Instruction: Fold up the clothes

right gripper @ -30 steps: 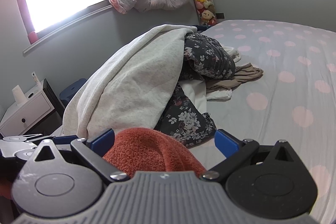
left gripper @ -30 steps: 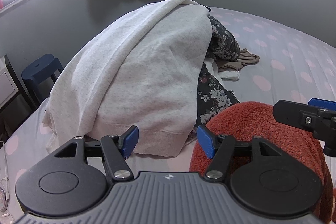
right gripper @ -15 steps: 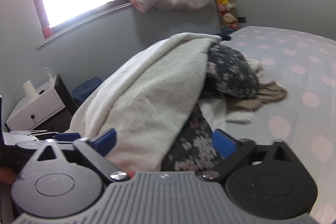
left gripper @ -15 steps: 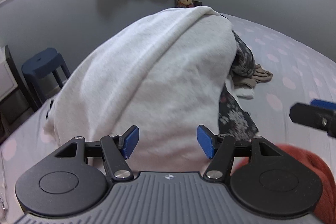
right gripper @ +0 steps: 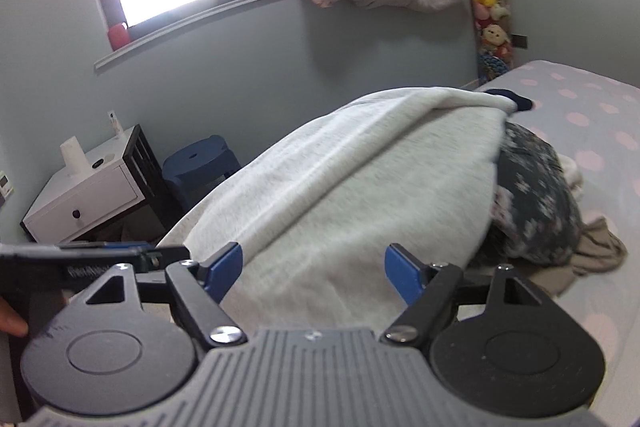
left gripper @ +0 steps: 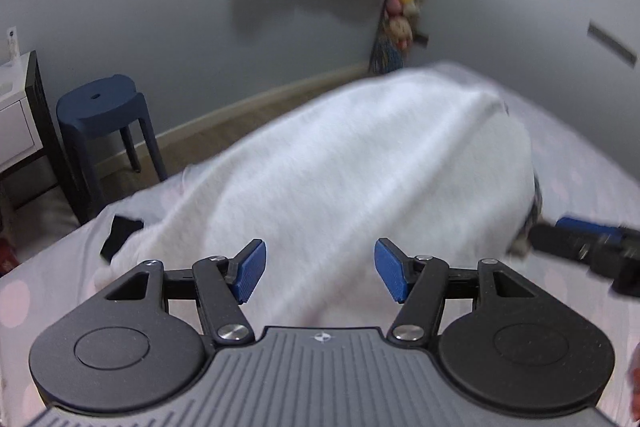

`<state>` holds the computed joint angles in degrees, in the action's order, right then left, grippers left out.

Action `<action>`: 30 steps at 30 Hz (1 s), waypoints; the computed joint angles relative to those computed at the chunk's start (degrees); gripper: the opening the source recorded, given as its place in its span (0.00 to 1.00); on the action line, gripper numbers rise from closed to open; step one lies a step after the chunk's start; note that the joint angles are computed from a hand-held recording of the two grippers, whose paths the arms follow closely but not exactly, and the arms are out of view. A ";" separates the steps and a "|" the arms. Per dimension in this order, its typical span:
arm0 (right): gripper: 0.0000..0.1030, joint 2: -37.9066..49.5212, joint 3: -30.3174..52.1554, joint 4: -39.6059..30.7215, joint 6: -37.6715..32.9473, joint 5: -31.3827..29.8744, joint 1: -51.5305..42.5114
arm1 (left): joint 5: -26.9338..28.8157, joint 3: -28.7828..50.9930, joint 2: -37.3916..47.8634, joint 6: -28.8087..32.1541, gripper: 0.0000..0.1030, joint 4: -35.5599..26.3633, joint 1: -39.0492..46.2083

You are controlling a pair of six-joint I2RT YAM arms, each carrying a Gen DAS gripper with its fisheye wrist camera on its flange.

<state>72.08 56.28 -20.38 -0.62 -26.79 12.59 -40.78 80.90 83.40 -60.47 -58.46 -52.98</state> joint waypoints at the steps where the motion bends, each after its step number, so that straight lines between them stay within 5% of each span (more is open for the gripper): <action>1: 0.79 1.55 1.08 0.27 0.20 0.17 0.66 | -0.01 0.13 -0.12 1.26 0.57 -0.18 1.08; 9: 0.78 13.11 8.60 3.84 4.20 0.40 5.50 | -0.56 -1.41 -1.95 9.99 0.58 1.12 8.15; 12: 0.77 17.77 11.57 3.73 6.10 0.62 7.21 | 1.07 0.33 -0.25 9.50 0.60 -2.84 10.35; 18: 0.49 21.78 13.14 5.35 8.59 2.40 9.54 | 1.50 1.14 1.01 10.89 0.59 -5.72 11.48; 20: 0.17 22.50 13.87 5.94 8.92 2.46 9.96 | 2.50 1.76 1.27 10.87 0.59 -6.41 11.58; 21: 0.12 22.57 14.13 6.09 9.09 2.29 9.81 | 3.01 2.02 1.35 10.64 0.59 -6.74 11.46; 30: 0.03 14.06 11.56 8.75 7.63 2.63 6.34 | 3.00 5.94 1.59 4.69 0.60 -13.16 8.89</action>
<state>86.14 67.84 -11.63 7.01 -24.15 18.93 -37.78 86.85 84.99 -55.78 -71.62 -44.09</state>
